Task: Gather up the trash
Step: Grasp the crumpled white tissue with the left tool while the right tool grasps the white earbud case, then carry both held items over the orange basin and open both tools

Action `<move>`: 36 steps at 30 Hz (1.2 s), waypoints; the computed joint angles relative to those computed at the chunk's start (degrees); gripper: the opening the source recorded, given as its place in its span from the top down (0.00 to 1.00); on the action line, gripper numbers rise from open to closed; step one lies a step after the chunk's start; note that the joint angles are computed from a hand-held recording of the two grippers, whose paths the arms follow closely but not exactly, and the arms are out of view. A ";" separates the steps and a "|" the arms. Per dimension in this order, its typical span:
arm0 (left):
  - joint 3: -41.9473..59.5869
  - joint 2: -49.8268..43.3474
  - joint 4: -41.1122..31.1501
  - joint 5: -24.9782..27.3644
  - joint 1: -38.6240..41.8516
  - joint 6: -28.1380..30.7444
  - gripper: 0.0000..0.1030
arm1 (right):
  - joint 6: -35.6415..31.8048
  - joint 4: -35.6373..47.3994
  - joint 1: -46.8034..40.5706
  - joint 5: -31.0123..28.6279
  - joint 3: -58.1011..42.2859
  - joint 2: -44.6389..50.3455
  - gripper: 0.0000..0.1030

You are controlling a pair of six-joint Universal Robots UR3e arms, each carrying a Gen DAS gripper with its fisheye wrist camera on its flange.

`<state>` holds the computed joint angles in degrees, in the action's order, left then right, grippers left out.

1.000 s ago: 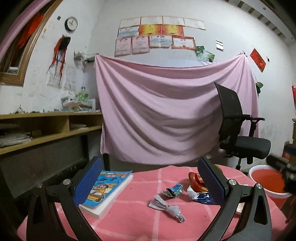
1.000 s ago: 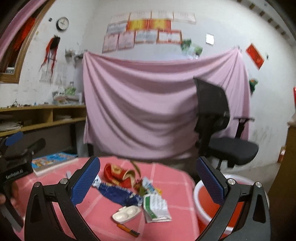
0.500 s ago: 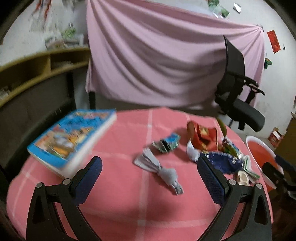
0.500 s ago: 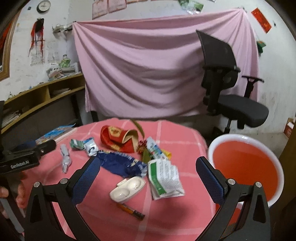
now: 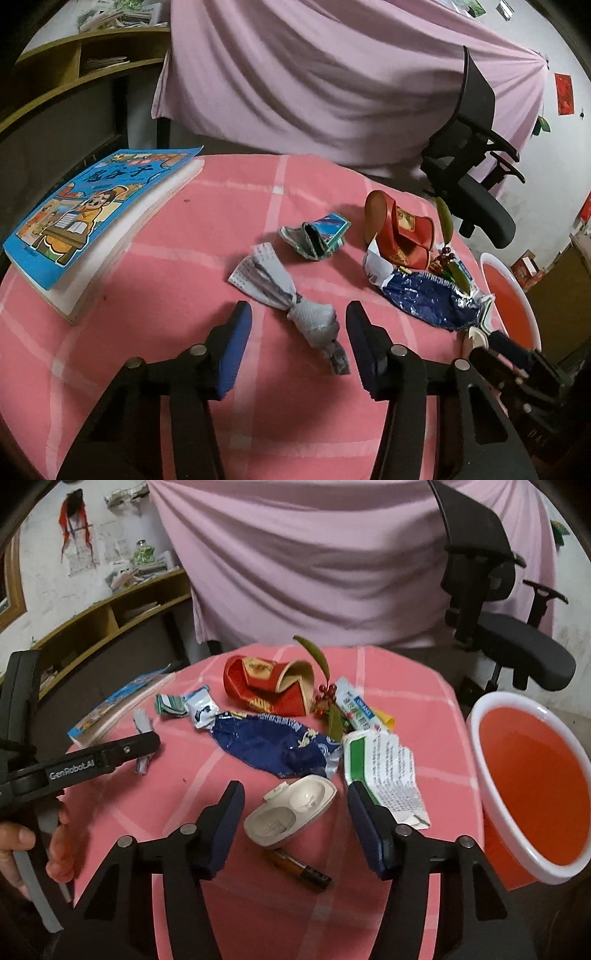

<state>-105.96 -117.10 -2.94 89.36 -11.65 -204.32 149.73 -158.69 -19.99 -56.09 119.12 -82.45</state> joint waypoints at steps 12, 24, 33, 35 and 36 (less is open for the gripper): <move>-1.88 0.23 3.46 1.16 -1.40 -1.81 0.83 | -1.90 4.64 0.52 0.03 -2.31 1.36 0.72; -9.47 -1.24 34.21 13.63 -11.15 5.18 0.83 | -2.59 -11.31 -11.17 17.54 12.51 -6.64 0.72; 8.49 -9.92 26.84 11.96 -19.23 13.09 0.83 | 4.55 -30.90 -25.66 28.45 17.99 -4.61 0.72; 15.58 -12.87 22.75 10.73 -20.88 13.71 0.83 | 7.13 -36.84 -28.38 28.82 17.62 -1.95 0.72; 19.81 -14.66 20.13 9.69 -21.48 14.01 0.83 | 7.48 -37.25 -29.51 29.13 17.28 -1.36 0.72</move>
